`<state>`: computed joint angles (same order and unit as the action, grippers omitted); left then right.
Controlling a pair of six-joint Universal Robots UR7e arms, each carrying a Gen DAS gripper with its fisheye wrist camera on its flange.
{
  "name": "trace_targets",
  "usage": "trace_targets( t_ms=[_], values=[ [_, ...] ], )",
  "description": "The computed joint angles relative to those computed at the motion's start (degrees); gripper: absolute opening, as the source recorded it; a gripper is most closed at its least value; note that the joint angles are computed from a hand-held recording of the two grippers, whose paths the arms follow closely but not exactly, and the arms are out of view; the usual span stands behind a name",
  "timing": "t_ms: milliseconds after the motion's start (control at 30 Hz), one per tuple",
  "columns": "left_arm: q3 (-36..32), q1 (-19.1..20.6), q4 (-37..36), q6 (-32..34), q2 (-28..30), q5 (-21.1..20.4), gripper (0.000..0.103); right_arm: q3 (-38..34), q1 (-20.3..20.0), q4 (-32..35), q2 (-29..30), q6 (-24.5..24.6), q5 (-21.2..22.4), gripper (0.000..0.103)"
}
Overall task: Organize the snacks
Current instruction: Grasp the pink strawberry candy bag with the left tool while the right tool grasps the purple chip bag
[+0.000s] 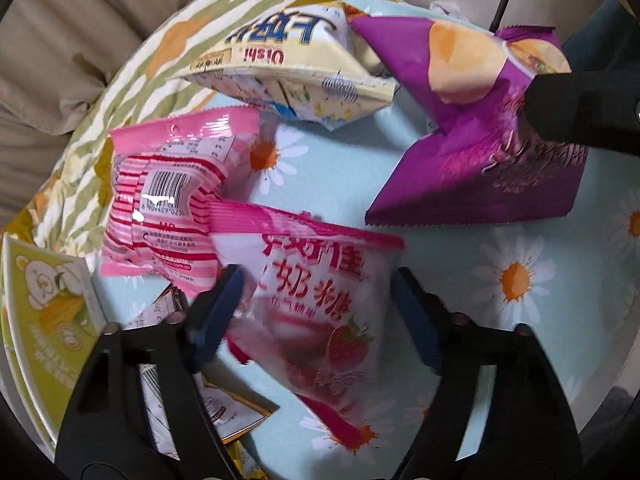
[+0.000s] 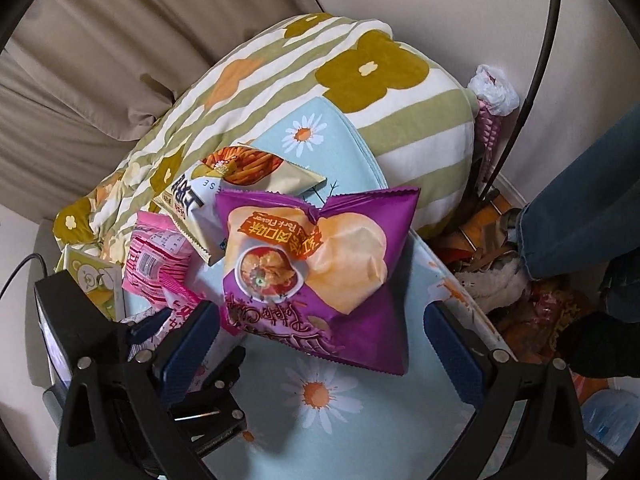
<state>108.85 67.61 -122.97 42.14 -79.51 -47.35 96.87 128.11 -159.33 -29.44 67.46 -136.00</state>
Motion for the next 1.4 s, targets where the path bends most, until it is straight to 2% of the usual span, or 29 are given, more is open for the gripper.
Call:
trace_targets(
  t_ms=[400,700,967,1033,1067,1233,1267,1400],
  values=[
    [-2.16,1.18,5.7,-3.75,-1.22,-2.38,0.052,-0.66,-1.22,-1.51,0.84,-0.99,0.64,0.102],
    [-3.28,1.58,10.26,-7.74,-2.44,-4.76,0.049,-1.22,-1.85,-5.38,1.88,-3.15,1.58,0.102],
    [-3.59,1.75,11.01,-10.47,-2.65,-4.45,0.049,-0.98,-3.12,-8.05,2.29,-3.79,2.05,0.102],
    [-4.09,1.91,11.13,-10.98,-2.37,-4.45,0.049,-1.17,-3.29,-8.39,2.47,-4.39,2.09,0.096],
    [-4.16,1.97,11.12,-11.12,-2.39,-4.46,0.049,-1.43,-3.34,-7.74,2.5,-4.78,2.21,0.09],
    [-4.66,2.04,10.67,-11.81,-2.39,-4.55,0.048,-1.22,-3.04,-7.04,2.24,-5.58,2.39,0.077],
    [-4.42,1.81,10.61,-12.17,-2.63,-4.59,0.048,-1.11,-2.93,-7.05,2.15,-5.76,2.53,0.071],
    [-3.58,1.23,10.71,-13.71,-3.76,-4.78,0.048,-0.41,-2.33,-6.31,1.41,-6.66,2.59,0.066]
  ],
)
